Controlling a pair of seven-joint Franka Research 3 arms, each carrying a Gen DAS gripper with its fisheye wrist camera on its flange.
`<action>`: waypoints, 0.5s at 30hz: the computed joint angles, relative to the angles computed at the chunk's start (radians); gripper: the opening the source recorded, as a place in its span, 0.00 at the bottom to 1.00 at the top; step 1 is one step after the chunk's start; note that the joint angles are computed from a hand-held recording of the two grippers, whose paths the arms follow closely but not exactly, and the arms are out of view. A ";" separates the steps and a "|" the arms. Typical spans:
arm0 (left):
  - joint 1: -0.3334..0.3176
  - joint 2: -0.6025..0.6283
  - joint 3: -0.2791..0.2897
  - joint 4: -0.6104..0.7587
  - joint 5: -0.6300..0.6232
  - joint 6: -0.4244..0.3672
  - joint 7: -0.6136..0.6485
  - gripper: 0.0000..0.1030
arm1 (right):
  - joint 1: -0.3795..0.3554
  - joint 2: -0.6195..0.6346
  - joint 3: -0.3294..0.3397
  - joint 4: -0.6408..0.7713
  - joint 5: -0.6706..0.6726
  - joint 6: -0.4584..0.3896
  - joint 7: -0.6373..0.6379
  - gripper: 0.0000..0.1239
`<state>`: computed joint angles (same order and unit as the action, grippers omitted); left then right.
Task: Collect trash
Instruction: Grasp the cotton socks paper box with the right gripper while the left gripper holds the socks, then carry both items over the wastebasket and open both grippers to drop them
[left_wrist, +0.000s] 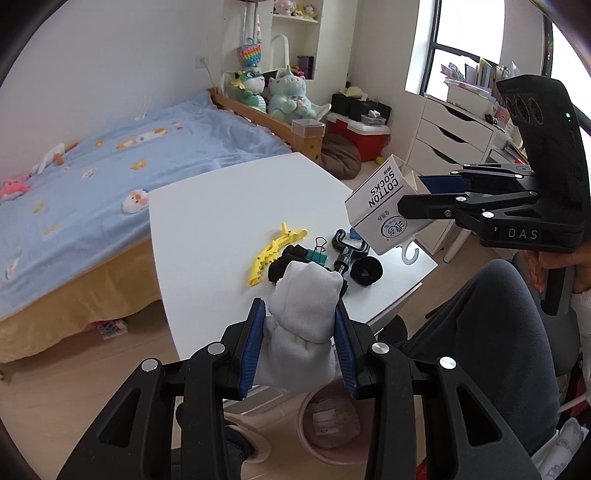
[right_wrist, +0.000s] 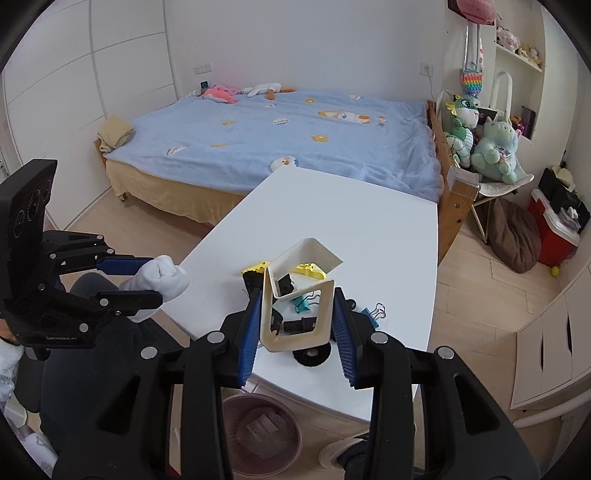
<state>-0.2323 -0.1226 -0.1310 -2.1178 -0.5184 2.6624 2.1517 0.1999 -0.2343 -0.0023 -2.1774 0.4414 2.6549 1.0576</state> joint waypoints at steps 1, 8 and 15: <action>-0.002 -0.009 0.000 -0.009 -0.004 0.003 0.005 0.35 | 0.002 -0.018 -0.001 -0.017 0.003 0.003 -0.006 0.30; -0.034 -0.052 0.010 -0.053 -0.045 0.001 0.045 0.35 | 0.018 -0.133 -0.006 -0.137 0.027 0.019 -0.024 0.30; -0.071 -0.090 0.023 -0.112 -0.075 -0.003 0.066 0.35 | 0.037 -0.246 -0.015 -0.245 0.052 0.023 -0.018 0.30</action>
<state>-0.3030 -0.2127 -0.1078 -2.2302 -0.5938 2.6597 2.2176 0.2373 -0.4803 -0.0177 -2.4222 0.4935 2.6783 1.0395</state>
